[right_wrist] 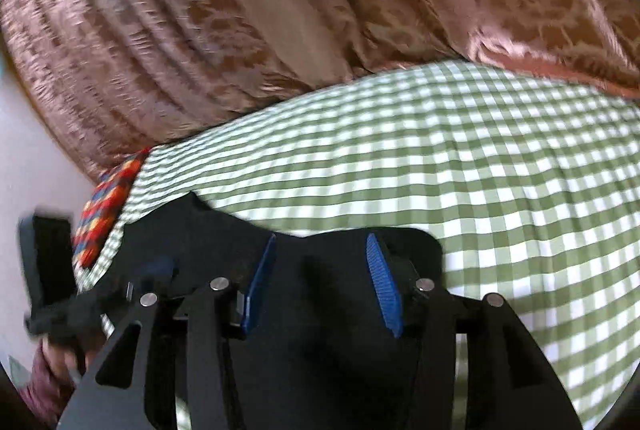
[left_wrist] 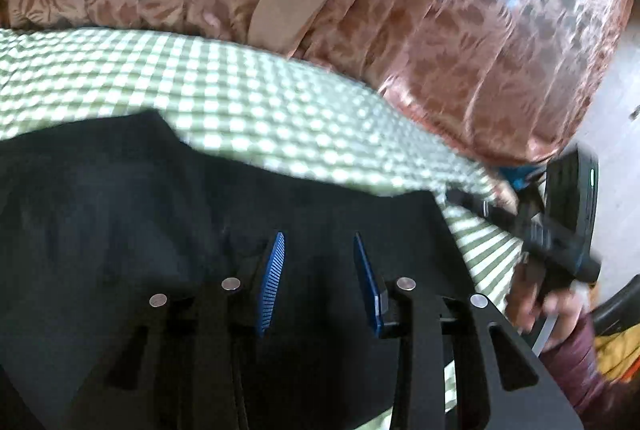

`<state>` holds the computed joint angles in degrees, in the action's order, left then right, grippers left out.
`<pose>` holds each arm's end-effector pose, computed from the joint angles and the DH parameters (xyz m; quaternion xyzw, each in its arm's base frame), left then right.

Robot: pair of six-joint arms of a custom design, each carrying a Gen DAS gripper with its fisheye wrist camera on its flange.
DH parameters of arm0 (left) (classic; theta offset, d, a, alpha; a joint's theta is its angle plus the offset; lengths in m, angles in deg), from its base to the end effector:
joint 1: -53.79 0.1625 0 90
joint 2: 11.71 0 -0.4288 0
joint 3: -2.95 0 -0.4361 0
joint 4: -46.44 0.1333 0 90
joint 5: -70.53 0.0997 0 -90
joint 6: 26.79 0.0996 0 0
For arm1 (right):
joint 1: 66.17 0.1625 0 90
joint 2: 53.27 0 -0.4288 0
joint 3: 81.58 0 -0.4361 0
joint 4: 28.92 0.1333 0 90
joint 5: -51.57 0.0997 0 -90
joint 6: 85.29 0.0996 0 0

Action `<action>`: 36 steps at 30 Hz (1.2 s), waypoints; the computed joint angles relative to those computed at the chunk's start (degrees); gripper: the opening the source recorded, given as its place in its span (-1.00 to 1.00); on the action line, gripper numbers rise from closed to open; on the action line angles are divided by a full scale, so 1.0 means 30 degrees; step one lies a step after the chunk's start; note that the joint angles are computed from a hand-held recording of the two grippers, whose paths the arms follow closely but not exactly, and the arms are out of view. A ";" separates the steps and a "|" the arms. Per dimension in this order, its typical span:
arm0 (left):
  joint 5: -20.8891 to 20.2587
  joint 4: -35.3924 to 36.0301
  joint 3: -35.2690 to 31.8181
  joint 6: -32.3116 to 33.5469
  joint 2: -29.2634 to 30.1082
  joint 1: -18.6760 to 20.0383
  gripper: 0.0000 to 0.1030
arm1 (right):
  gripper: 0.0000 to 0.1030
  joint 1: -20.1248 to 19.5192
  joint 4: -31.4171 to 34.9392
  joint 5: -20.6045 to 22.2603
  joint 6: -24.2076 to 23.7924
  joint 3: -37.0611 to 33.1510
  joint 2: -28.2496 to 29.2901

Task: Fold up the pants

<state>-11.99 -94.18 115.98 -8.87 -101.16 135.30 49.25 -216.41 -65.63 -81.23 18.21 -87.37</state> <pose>0.0653 -0.5532 0.3742 0.2068 0.9480 -0.2273 0.0824 0.3652 -0.5639 -0.0173 0.1099 -0.9305 0.3151 0.1510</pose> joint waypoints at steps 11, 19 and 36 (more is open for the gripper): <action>0.0886 -0.1616 0.1370 -0.0712 -0.0688 0.0396 -0.49 | -0.26 -0.1063 -0.3116 0.0476 -0.0257 0.0718 0.1067; 0.2617 -0.2389 0.2396 -0.1241 -0.2245 -0.0090 -0.48 | 0.00 0.0398 -0.2770 -0.1677 -0.0418 0.0359 0.0963; 0.3206 -0.1456 0.3606 -0.0169 -0.3572 0.0081 -0.08 | -0.06 0.2058 -0.2990 -0.0876 -0.2240 0.2861 0.1910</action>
<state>-2.38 -98.55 126.80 -9.37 -111.87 135.54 55.43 -225.38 -68.26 -87.95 26.80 -81.64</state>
